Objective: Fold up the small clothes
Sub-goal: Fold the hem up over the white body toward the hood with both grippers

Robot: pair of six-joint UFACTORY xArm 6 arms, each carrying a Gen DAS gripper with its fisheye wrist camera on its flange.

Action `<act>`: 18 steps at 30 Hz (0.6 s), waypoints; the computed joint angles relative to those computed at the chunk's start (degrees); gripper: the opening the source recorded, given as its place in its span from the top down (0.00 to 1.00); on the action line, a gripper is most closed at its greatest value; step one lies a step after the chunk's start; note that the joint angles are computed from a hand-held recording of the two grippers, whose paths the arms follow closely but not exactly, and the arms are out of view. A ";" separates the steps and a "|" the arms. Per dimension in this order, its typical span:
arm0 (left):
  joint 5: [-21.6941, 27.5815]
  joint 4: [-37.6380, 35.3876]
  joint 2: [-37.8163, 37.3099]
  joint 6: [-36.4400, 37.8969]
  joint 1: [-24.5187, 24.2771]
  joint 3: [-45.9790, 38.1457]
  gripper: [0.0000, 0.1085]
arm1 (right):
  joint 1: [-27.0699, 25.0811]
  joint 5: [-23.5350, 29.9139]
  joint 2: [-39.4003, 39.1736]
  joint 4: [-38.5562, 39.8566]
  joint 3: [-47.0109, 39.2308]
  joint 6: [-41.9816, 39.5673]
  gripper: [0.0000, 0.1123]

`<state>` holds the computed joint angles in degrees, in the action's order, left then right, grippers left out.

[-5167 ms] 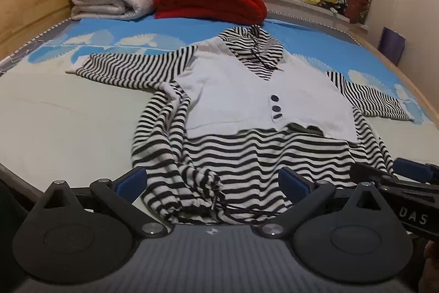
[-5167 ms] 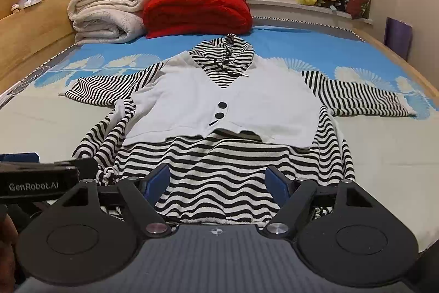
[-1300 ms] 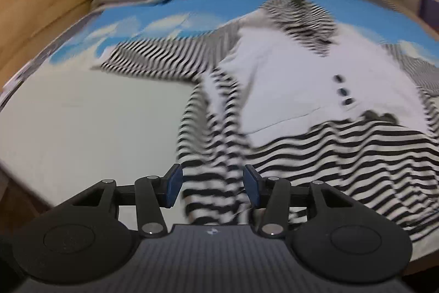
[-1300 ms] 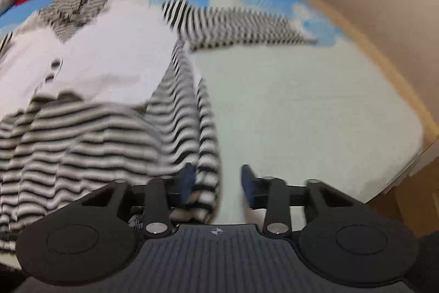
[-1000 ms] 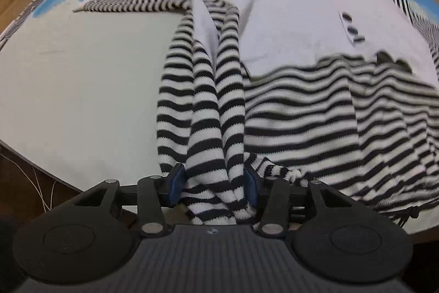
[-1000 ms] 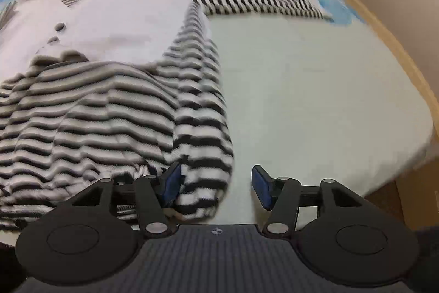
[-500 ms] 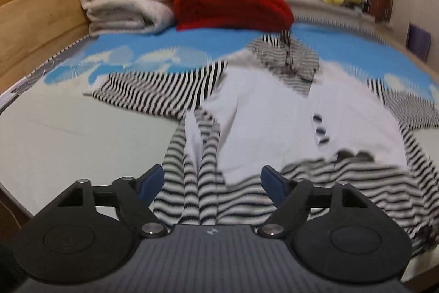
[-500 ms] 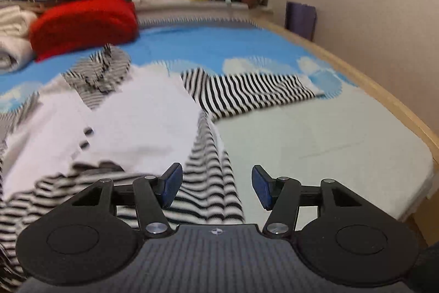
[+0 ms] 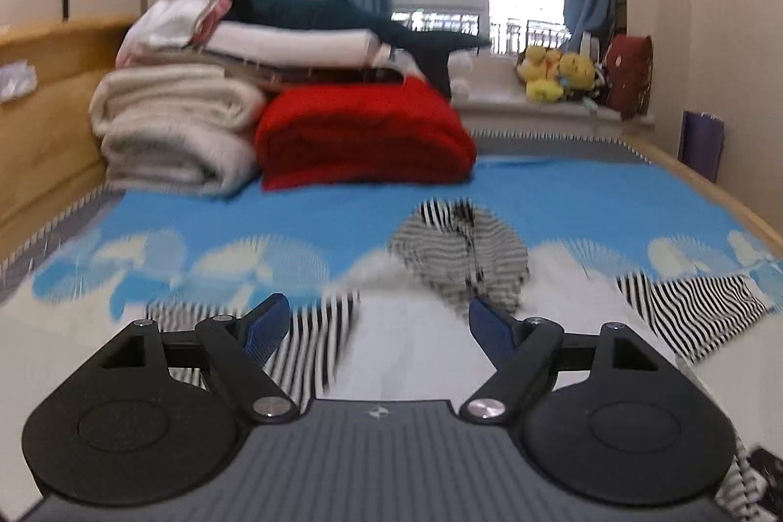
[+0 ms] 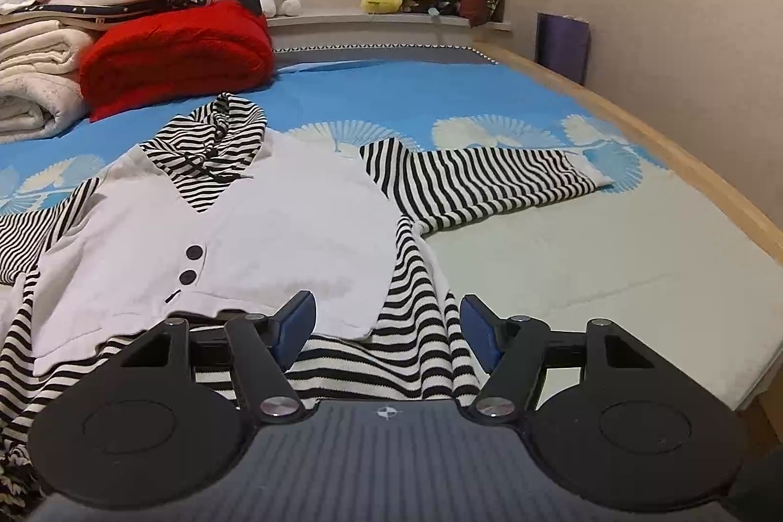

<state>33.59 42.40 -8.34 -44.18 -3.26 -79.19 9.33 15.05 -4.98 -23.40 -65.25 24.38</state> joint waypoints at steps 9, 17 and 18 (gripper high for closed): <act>0.46 -13.87 9.28 12.64 6.45 -6.04 0.26 | 1.39 2.38 1.28 3.26 -4.40 -5.38 0.40; 2.30 -22.72 13.71 17.50 8.14 -11.27 0.26 | 6.00 10.77 14.47 13.34 -28.29 -15.70 0.40; 2.49 -23.35 14.11 17.40 8.20 -11.79 0.26 | 6.56 12.21 17.31 15.02 -33.02 -16.54 0.40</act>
<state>36.08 19.05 5.77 -26.77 4.95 -90.97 15.89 27.27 12.33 -8.38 -98.27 7.84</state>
